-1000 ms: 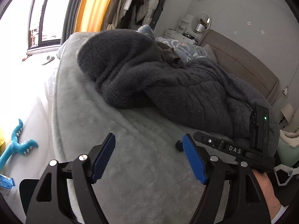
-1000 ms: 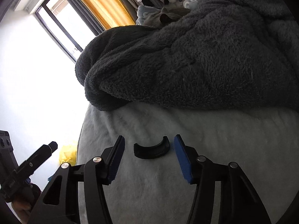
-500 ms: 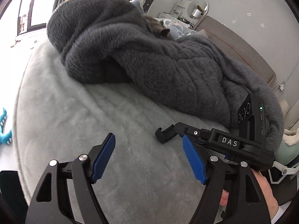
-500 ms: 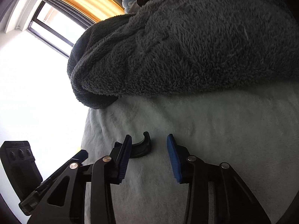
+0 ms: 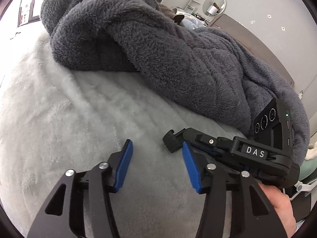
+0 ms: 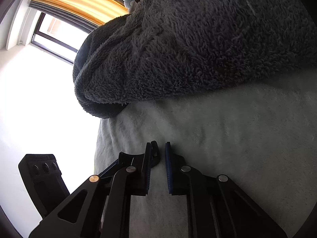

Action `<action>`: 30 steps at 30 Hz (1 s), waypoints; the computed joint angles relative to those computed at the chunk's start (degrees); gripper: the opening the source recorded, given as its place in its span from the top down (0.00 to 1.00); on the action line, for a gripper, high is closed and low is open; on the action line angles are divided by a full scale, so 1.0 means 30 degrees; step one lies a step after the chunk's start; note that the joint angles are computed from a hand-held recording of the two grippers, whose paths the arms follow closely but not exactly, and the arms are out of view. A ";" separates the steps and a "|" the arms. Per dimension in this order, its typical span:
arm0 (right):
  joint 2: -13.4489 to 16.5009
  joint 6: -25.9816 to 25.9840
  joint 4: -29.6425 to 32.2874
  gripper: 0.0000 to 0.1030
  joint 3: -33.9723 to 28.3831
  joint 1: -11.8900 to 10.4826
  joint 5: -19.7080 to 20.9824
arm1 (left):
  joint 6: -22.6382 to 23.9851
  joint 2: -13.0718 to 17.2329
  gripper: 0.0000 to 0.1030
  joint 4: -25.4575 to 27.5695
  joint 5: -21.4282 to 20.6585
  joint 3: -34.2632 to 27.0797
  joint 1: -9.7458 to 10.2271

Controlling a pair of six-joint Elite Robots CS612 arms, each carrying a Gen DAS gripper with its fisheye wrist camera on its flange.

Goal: Collect trash
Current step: 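Close the right gripper on the black curved plastic piece, then carry the plastic piece in the right gripper over the black bin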

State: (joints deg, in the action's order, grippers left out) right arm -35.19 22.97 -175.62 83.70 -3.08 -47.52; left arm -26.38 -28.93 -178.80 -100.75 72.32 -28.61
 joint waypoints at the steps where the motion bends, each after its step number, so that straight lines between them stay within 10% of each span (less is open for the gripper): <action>1: -0.0067 -0.0182 0.0058 0.88 0.0067 -0.0016 0.0056 | -0.0009 0.0070 0.53 -0.0067 -0.0097 -0.0106 -0.0008; 12: -0.0184 -0.0720 0.0217 0.90 -0.0152 0.0268 -0.0020 | -0.0397 0.0182 0.84 -0.1057 -0.0569 0.0027 0.0172; 30: -0.0828 -0.1438 -0.0221 0.91 0.0132 0.1089 -0.0644 | 0.1164 -0.1315 0.87 -0.3025 0.0221 0.2498 0.0553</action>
